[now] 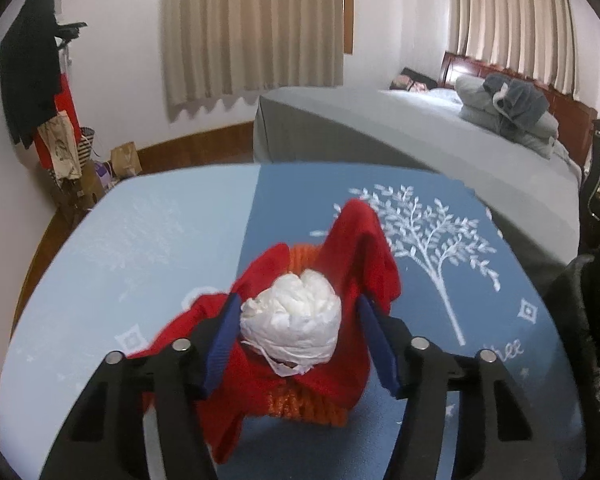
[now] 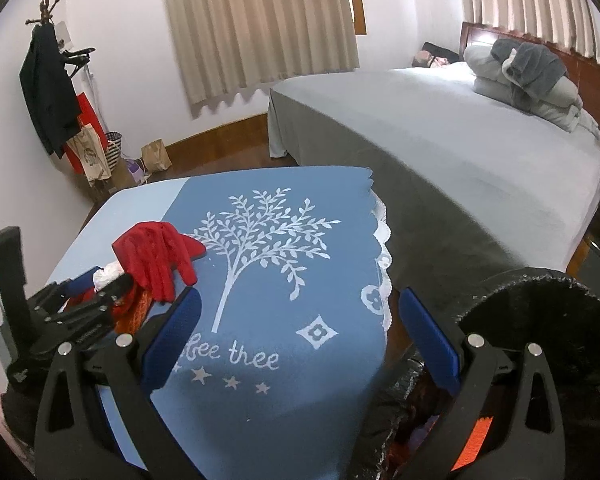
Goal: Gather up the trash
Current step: 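Grasp the white tissue ball from the red glove with the left tool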
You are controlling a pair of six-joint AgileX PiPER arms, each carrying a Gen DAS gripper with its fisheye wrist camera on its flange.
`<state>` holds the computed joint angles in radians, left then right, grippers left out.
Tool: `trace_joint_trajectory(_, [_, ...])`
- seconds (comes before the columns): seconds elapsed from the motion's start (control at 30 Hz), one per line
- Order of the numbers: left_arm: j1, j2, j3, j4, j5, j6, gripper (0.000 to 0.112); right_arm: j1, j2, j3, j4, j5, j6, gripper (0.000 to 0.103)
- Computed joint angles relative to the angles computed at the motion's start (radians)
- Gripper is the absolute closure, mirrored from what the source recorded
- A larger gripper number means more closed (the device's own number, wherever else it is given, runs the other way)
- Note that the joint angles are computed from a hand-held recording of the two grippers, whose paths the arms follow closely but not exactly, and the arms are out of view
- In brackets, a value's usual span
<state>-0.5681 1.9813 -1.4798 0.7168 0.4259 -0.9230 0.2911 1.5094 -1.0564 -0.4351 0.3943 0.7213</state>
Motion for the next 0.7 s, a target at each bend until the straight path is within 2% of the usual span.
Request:
trace_joint_trajectory(0.07, [-0.003, 0.012, -0.005, -0.002, 0.010, 0.004, 0.068, -0.001, 0.008, -0.002, 0.006, -0.001, -0.005, 0.007])
trace_joint_trajectory(0.17, [-0.006, -0.001, 0.011, 0.036, 0.006, -0.040, 0.077, -0.001, 0.017, -0.003, 0.012, -0.002, -0.008, 0.007])
trace_joint_trajectory(0.4, [0.001, -0.113, 0.112, 0.119, -0.060, -0.149, 0.078, 0.010, 0.035, -0.012, 0.009, -0.012, -0.001, 0.007])
trace_joint_trajectory(0.7, [0.036, -0.201, 0.184, 0.206, -0.070, -0.242, 0.078, 0.035, 0.122, -0.116, 0.095, -0.017, -0.093, 0.007])
